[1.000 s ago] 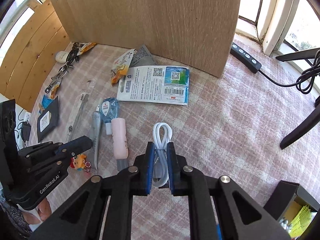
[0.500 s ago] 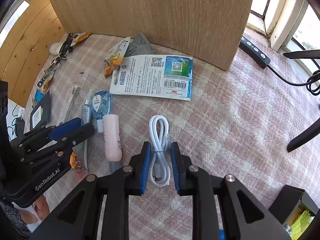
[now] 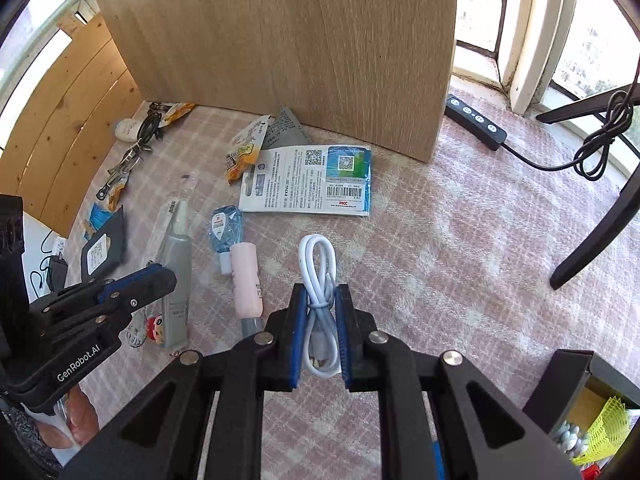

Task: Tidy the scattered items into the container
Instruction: 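Carry the cable and tube to the black tray and release both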

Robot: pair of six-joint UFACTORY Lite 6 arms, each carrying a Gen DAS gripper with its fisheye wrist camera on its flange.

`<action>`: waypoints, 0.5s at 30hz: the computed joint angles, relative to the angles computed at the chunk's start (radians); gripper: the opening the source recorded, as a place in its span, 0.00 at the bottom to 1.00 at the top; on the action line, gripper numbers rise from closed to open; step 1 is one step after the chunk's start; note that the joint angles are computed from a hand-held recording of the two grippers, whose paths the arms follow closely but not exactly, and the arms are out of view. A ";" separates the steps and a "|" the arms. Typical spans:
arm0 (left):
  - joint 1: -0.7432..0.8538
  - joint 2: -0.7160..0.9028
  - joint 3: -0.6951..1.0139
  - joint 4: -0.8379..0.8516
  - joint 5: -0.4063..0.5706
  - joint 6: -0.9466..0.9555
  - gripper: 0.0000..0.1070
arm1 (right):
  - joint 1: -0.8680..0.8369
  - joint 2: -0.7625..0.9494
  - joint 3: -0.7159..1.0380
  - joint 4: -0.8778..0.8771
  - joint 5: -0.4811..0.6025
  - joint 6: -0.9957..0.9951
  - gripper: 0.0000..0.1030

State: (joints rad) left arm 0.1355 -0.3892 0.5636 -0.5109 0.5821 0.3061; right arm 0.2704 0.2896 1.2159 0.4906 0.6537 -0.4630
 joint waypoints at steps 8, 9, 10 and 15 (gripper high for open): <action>-0.170 0.015 0.016 0.132 -0.075 -0.223 0.06 | -0.039 -0.122 -0.061 0.027 0.032 -0.009 0.14; -0.181 0.010 0.012 0.135 -0.080 -0.236 0.06 | -0.029 -0.137 -0.069 0.029 0.028 0.005 0.14; -0.195 -0.008 0.010 0.151 -0.074 -0.257 0.06 | -0.028 -0.160 -0.079 0.031 0.032 0.009 0.13; -0.328 -0.144 0.036 0.208 0.019 -0.389 0.06 | -0.137 -0.342 -0.154 0.065 0.124 -0.033 0.14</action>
